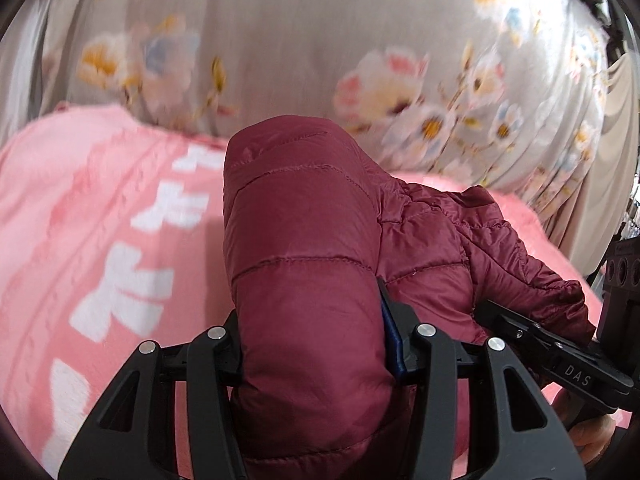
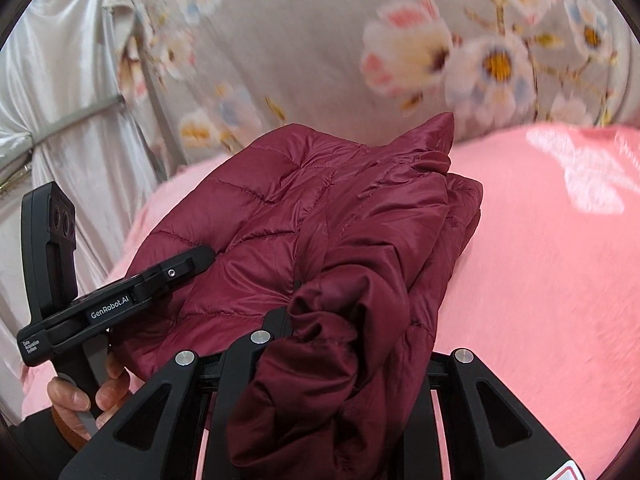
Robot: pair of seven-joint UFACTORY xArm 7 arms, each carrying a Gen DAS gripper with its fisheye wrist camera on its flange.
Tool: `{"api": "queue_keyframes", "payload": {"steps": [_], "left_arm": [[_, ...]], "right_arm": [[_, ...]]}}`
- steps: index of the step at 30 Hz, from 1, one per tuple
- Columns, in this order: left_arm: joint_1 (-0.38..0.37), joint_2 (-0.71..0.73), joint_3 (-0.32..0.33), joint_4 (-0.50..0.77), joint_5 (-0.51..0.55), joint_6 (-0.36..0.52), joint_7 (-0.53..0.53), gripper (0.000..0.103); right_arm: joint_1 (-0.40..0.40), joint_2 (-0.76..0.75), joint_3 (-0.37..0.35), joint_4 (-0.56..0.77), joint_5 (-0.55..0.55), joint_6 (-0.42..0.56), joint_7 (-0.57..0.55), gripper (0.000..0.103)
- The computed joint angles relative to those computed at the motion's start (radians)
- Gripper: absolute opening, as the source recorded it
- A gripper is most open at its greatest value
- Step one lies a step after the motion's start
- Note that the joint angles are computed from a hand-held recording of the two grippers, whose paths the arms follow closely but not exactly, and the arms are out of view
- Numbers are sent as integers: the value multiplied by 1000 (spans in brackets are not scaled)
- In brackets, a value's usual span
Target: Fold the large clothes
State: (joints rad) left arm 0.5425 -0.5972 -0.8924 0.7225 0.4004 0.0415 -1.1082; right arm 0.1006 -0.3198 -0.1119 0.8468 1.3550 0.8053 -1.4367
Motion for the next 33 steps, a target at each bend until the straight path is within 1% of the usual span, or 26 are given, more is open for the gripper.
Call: {"api": "queue_keyframes", "payload": {"steps": [1, 3, 5, 7, 10, 11, 12, 13, 14, 15, 17, 19, 21, 22, 23, 24, 25, 26, 27, 29, 31, 33], "left_arm": [[14, 7, -16, -5, 1, 9, -6, 49], [35, -6, -33, -24, 4, -2, -27, 52], [11, 11, -9, -35, -6, -11, -26, 54], [12, 23, -14, -30, -7, 14, -28, 58], [-4, 44, -8, -13, 8, 70, -39, 62], [-11, 50, -6, -7, 14, 98, -50, 69], [-15, 51, -4, -2, 21, 124, -63, 72], [-18, 45, -10, 7, 25, 176, -82, 85], [-22, 36, -16, 15, 29, 227, -101, 97], [-30, 28, -14, 17, 36, 254, -116, 97], [-80, 5, 15, -5, 40, 281, -137, 98], [-144, -31, 55, -40, 37, 312, -158, 98], [-225, -77, 110, -82, 24, 348, -174, 98], [-278, -101, 144, -101, 10, 378, -175, 98], [-318, -117, 168, -106, 3, 419, -173, 98], [-352, -135, 183, -92, -2, 499, -165, 98], [-364, -138, 185, -69, 6, 560, -163, 98], [-365, -140, 175, -30, 18, 641, -165, 98], [-360, -130, 166, 10, 32, 698, -169, 98], [-355, -101, 154, 74, 61, 763, -186, 98], [-335, -53, 123, 144, 102, 815, -214, 98], [-296, 39, 61, 231, 151, 888, -238, 98]], "right_arm": [[1, 11, 6, -5, -2, -12, 1, 20], [-2, 26, 1, -3, -6, 5, 9, 20], [-8, 40, 10, 4, -32, 4, 37, 23], [-13, 66, 16, 22, -67, 8, 75, 27], [-26, 99, 13, 48, -98, 50, 125, 37], [-32, 111, 12, 59, -108, 65, 143, 43], [-39, 119, 12, 65, -120, 76, 165, 47], [-48, 128, 13, 70, -134, 85, 196, 58], [-55, 133, 13, 72, -138, 90, 213, 66], [-64, 134, 8, 71, -140, 106, 233, 67], [-88, 121, -11, 50, -136, 155, 245, 69], [-115, 89, -31, 8, -128, 182, 238, 69], [-141, 42, -53, -43, -126, 187, 222, 69], [-158, 2, -69, -80, -121, 178, 202, 69], [-166, -34, -73, -108, -115, 148, 180, 65], [-171, -83, -73, -140, -102, 101, 140, 58], [-166, -133, -78, -164, -96, 73, 87, 31], [-158, -188, -61, -183, -114, 28, 56, 8], [-145, -216, -48, -191, -124, -6, 53, 4], [-110, -273, -11, -199, -135, -71, 51, 3], [-71, -281, 23, -189, -142, -126, 70, 3], [-36, -246, 50, -168, -146, -181, 103, 3]]}}
